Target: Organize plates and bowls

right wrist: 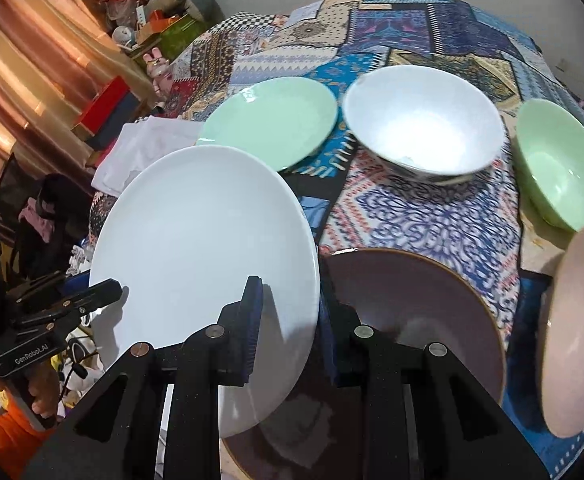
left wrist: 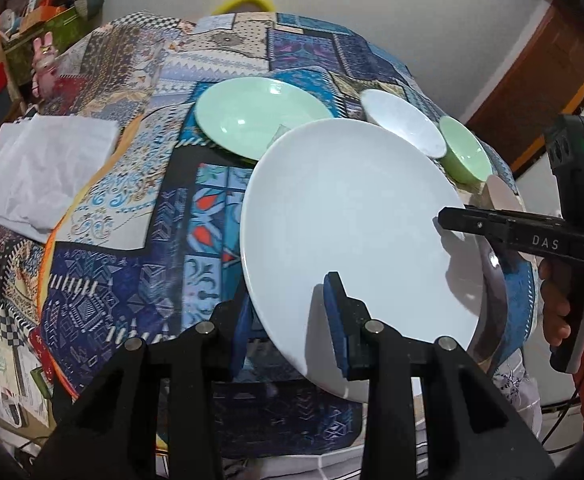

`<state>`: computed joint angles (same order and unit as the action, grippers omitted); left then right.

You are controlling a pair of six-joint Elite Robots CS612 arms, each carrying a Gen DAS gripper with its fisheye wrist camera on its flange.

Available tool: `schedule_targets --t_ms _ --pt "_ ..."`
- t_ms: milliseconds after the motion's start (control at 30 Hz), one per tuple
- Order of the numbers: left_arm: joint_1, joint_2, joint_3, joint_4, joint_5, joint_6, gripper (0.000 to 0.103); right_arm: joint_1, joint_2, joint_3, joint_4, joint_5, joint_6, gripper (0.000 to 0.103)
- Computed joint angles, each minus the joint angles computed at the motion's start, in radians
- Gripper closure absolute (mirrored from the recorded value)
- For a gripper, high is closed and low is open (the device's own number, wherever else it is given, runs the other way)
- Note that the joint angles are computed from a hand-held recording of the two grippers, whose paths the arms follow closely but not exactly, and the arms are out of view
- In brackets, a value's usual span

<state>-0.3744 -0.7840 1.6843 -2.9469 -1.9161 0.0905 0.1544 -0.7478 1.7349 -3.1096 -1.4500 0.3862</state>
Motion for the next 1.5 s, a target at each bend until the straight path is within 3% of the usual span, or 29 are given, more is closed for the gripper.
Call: schedule_targets --t_ms 600,1500 --pt "-0.049 -0.005 0.004 0.039 -0.006 0.055 0.07 -0.021 -0.046 0.113 -0.072 -0.032 0.067 0.078" --pt "-0.118 0.013 -0.013 0.133 0.035 0.126 0.07 -0.055 -0.067 0.219 -0.134 -0.026 0.145 0.078"
